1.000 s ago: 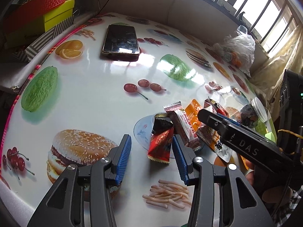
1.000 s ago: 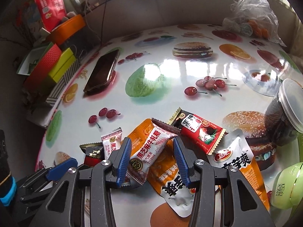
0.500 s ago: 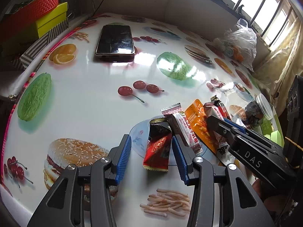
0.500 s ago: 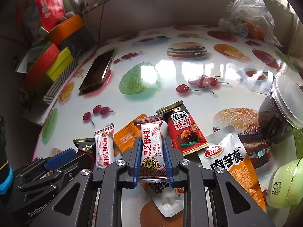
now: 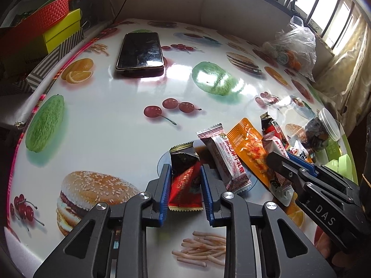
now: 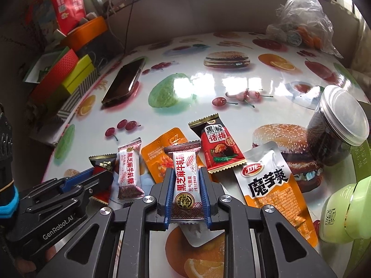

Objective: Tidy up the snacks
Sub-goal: 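Carry the red packet with the left tool toward the box while the right tool carries the nougat bar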

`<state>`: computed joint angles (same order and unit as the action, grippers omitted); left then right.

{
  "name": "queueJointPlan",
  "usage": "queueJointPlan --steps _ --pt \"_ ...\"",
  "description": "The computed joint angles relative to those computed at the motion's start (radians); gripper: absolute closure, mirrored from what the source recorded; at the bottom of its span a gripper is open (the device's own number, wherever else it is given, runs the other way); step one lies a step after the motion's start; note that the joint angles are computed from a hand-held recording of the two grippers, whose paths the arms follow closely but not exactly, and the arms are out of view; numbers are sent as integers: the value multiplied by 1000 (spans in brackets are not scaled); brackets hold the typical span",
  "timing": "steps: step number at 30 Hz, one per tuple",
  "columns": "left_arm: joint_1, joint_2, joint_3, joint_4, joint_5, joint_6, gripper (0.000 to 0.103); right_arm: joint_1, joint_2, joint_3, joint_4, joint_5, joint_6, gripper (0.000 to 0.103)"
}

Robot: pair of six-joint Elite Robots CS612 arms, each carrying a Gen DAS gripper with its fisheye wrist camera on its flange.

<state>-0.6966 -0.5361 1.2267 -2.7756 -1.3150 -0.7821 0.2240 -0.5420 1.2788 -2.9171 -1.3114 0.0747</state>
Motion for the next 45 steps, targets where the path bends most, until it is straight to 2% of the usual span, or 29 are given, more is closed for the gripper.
queueJointPlan --steps 12,23,34,45 --pt "-8 -16 21 -37 13 -2 79 -4 -24 43 -27 9 -22 83" --pt "-26 -31 11 -80 29 56 79 -16 -61 96 -108 10 -13 83" --pt "-51 -16 -61 -103 14 140 79 -49 -116 174 -220 -14 19 83" --pt "-71 39 -196 -72 -50 225 79 -98 -161 251 -305 -64 81 83"
